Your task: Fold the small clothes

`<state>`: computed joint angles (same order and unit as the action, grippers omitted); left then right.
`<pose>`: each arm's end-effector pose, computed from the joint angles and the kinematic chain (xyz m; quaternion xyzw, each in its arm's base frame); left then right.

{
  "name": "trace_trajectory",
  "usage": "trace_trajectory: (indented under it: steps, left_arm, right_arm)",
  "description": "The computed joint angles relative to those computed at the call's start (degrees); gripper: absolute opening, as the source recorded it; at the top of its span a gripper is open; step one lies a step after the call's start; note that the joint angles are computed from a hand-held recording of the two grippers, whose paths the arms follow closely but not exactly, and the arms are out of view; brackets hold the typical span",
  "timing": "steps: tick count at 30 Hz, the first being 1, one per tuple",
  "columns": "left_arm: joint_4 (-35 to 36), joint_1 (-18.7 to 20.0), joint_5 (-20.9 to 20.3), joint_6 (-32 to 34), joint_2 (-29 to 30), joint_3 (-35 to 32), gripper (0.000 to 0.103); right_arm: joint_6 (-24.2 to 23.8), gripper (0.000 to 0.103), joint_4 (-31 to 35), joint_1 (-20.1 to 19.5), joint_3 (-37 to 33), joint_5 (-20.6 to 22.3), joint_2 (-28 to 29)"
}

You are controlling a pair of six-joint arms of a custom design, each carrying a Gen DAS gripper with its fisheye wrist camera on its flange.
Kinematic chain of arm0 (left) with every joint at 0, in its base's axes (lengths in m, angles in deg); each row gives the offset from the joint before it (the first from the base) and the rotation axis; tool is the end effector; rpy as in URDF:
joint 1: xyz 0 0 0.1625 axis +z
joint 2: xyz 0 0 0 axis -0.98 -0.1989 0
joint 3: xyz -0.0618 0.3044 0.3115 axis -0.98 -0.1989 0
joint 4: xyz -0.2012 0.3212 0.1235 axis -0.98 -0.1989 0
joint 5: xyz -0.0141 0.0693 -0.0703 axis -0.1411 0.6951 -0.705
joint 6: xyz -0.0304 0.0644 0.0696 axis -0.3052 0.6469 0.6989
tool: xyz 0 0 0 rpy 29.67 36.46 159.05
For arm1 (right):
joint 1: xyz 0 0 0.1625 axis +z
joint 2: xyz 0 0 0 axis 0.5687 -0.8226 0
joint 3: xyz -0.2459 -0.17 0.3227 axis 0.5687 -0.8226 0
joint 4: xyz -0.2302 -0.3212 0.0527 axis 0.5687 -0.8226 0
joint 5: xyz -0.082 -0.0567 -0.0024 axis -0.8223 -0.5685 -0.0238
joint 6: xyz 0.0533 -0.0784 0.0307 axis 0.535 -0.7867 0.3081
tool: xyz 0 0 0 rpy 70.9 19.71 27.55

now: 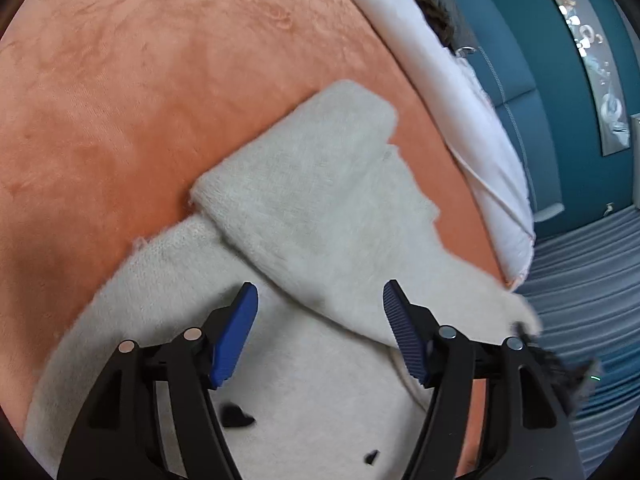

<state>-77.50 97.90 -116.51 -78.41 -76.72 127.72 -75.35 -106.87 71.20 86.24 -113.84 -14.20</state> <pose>-0.0834 -0.2557 0.2510 -0.3375 0.8168 -0.4608 0.0807 0.2587 -0.4602 0.1833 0.1795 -0.9395 0.2904 0.0282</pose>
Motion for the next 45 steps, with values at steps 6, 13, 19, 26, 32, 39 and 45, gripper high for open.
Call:
trace_trajectory:
  steps: [6, 13, 19, 26, 32, 39, 45]
  left_arm:
    - [-7.43, 7.69, 4.58, 9.06, 0.40, 0.48, 0.012]
    - [0.00, 7.30, 3.50, 9.18, 4.34, -1.64, 0.007]
    - [3.32, 7.17, 3.50, 10.57, 7.61, -2.57, 0.008]
    - [7.80, 4.46, 5.36, 10.04, 8.34, -1.11, 0.009]
    - [10.01, 2.63, 6.62, 7.24, 7.56, 0.00, 0.009]
    - [8.47, 2.21, 7.50, 8.28, 5.25, 1.53, 0.009]
    - [6.45, 1.37, 8.41, 9.89, 1.64, 3.37, 0.010]
  right_arm:
    - [-6.39, 0.009, -1.63, 0.08, 2.90, 0.53, -7.03]
    - [-7.50, 0.007, 0.62, -10.57, 6.85, -8.75, -3.77]
    - [-7.31, 0.005, -4.23, -13.36, 10.23, -7.01, -3.09]
    - [-4.58, 0.018, -9.51, -8.36, 12.87, -14.66, -8.37]
    - [-6.22, 0.014, 5.27, 0.39, 5.76, -6.38, -2.41]
    - [-10.01, 0.007, 9.89, 9.78, -7.09, -14.42, 18.03]
    - [-3.47, 0.000, 3.20, -0.86, -3.57, -13.76, 10.44]
